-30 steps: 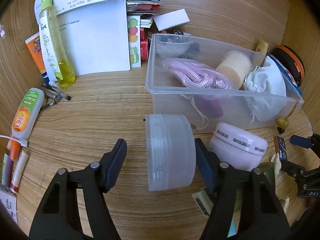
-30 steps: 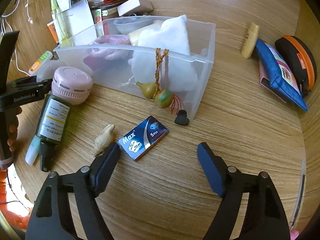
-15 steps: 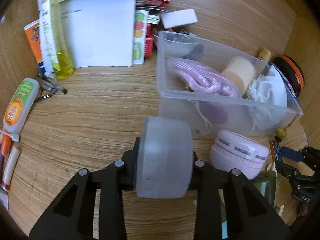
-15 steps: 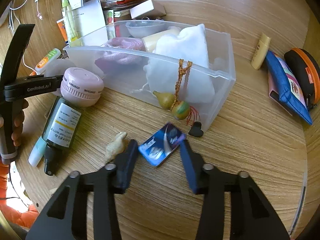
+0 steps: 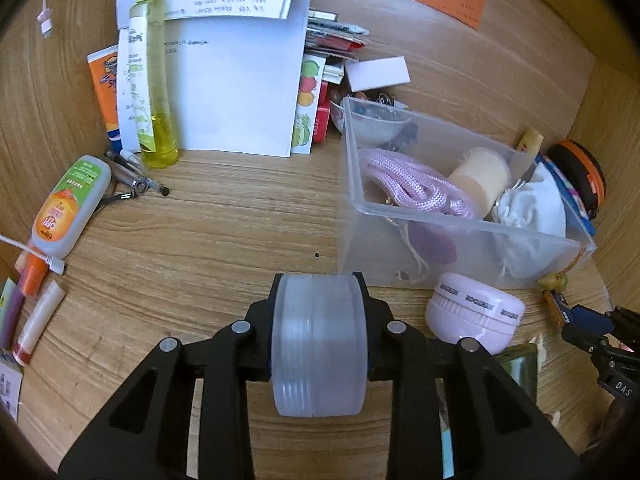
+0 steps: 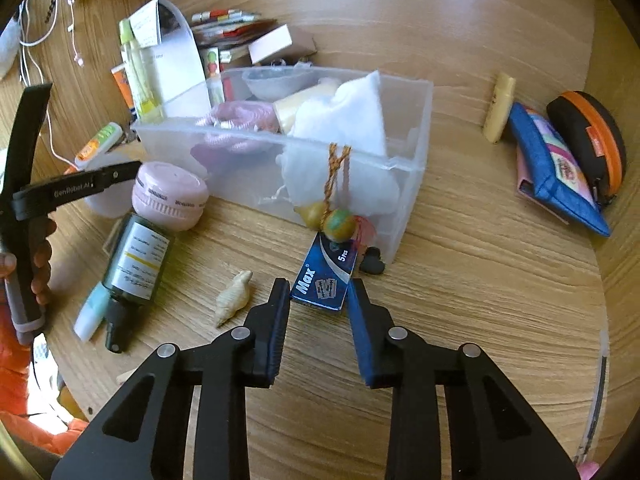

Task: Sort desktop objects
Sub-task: 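Carry the clear container and blue Max box over the bin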

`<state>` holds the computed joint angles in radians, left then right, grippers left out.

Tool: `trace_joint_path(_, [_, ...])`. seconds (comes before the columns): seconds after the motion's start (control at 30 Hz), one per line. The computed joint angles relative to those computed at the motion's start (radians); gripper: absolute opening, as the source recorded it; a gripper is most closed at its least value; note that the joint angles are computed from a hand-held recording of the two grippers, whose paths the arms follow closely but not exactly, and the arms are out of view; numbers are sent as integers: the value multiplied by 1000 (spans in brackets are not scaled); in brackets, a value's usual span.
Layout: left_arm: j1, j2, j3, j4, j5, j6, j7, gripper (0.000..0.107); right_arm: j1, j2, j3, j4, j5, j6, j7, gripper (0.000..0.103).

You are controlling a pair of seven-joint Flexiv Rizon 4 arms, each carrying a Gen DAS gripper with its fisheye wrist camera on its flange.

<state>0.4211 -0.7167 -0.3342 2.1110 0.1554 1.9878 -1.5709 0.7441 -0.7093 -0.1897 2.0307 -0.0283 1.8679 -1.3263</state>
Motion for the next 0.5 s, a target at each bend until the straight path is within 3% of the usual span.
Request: trace_joint_path(0.5, [54,32,-37,40,71,53,-67,29,31,69,-15,71,94,73,-28,27])
